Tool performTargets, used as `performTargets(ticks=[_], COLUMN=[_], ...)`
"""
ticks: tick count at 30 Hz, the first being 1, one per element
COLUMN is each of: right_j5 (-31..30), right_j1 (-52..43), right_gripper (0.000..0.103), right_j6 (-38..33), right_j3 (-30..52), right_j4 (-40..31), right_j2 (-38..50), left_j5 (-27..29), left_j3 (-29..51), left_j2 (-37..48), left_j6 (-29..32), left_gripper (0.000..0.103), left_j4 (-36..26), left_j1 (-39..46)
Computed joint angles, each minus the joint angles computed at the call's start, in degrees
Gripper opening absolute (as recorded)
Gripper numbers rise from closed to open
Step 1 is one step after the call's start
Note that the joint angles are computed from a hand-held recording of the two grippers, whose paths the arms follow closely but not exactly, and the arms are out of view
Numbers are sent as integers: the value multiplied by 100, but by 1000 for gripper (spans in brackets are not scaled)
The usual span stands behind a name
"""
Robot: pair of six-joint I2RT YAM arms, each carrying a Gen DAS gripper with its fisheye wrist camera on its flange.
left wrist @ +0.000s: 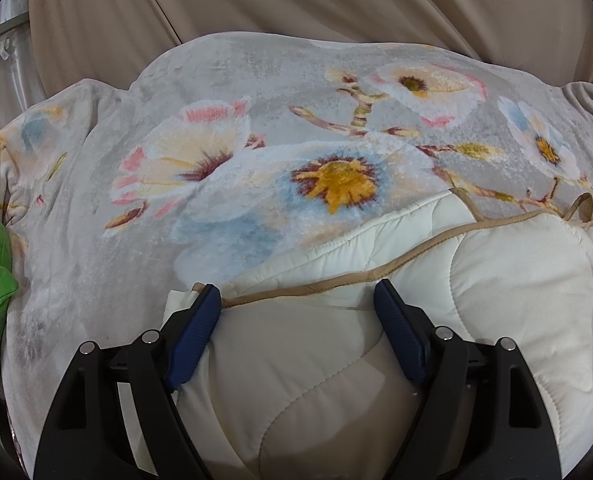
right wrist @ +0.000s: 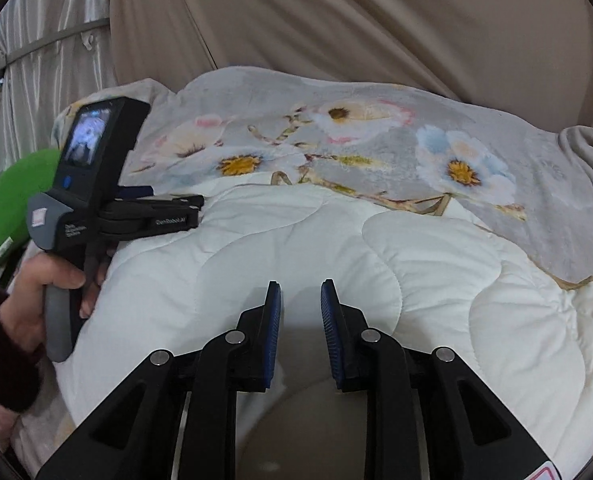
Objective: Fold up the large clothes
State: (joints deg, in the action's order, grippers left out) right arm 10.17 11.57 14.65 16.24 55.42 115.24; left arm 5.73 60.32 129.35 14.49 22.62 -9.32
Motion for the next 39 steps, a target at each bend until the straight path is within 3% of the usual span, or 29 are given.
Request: performTargets(ticks=[3, 6, 7, 9, 11, 14, 17, 20, 23, 26, 29, 31, 33, 37, 39], right_j5=[-393, -179, -89, 18, -14, -25, 15, -8, -527, -313, -612, -534, -757, -1102, -1074], right_j1=[-288, -168, -130, -72, -95, -112, -84, -70, -75, 247, 272, 288, 106, -168, -155], right_gripper=[13, 12, 12, 12, 12, 12, 13, 14, 18, 15, 7, 1, 0, 0, 0], right_j6=[107, 145, 124, 107, 108, 88, 40, 198, 712, 999, 1128, 1179, 1165, 1131, 1101], right_j3=[153, 302, 354, 384, 369, 332, 259, 33, -740, -1287, -1307, -1147, -1030, -937, -929], right_j4=[381, 249, 190, 122, 149, 218, 415, 471, 1029, 1032, 1079, 1316, 1760, 2231, 2391], right_j2=[562, 653, 669, 669, 673, 663, 695, 439, -168, -690, -340, 255, 855, 1370, 1520], left_j5=[-2, 139, 392, 1412, 2369, 2902, 3412, 3511, 3656, 3774, 4016, 3860, 3805, 3911, 4098], left_j3=[3, -127, -184, -542, -849, -1137, -1324, -1434, -1340, -1345, -1288, -1484, -1617, -2253, -2586], left_j2=[-5, -114, -218, -682, -1224, -1787, -1773, -1385, -935, -744, -721, -832, -978, -1924, -2617], left_j6=[-29, -79, -89, -240, -225, 185, 779, 1052, 1180, 1143, 1188, 791, 561, 339, 309], left_gripper=[77, 77, 77, 77, 87, 91, 91, 91, 91, 92, 92, 91, 81, 36, 30], left_j4=[-9, 72, 30, -31, -460, -1371, -2016, -2142, -2355, -2335, -2551, -2127, -1887, -1372, -1289], left_j1=[-3, 61, 176, 639, 1194, 1968, 2757, 3285, 3608, 3670, 3472, 3240, 3118, 3052, 3012])
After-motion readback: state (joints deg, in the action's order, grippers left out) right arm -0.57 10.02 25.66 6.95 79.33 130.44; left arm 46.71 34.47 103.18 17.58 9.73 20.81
